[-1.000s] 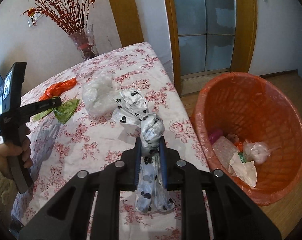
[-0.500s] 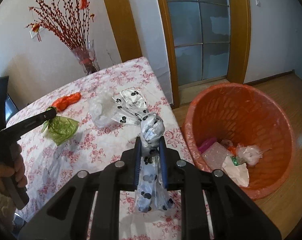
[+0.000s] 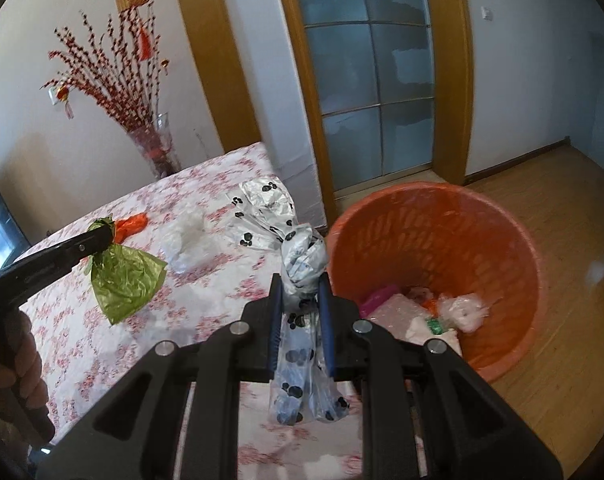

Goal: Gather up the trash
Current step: 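Carry the dotted bag and green paw-print bag over the wastebasket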

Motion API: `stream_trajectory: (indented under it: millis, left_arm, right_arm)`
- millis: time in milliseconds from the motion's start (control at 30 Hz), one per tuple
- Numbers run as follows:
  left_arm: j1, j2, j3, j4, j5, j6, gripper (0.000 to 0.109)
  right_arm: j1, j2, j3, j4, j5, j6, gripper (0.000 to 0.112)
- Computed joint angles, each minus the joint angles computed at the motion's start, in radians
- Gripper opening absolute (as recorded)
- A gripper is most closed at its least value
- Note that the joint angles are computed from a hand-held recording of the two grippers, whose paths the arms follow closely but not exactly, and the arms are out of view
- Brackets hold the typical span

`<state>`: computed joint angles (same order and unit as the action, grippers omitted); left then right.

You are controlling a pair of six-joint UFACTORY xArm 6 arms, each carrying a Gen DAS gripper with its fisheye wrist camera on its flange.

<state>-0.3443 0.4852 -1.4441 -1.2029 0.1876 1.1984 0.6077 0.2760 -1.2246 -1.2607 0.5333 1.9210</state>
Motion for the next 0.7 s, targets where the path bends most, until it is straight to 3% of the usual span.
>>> stream_trajectory:
  millis: [233,700]
  left_arm:
    - [-0.073,-0.01,-0.002,-0.044,0.03,0.056,0.019]
    - [-0.193,0.114,-0.147,0.073,0.084,-0.062,0.019]
  right_arm:
    - [-0.022,-0.104,0.118,-0.046,0.049,0.086,0.018]
    - [-0.129,-0.24,0.294,-0.138,0.047,0.245,0.018]
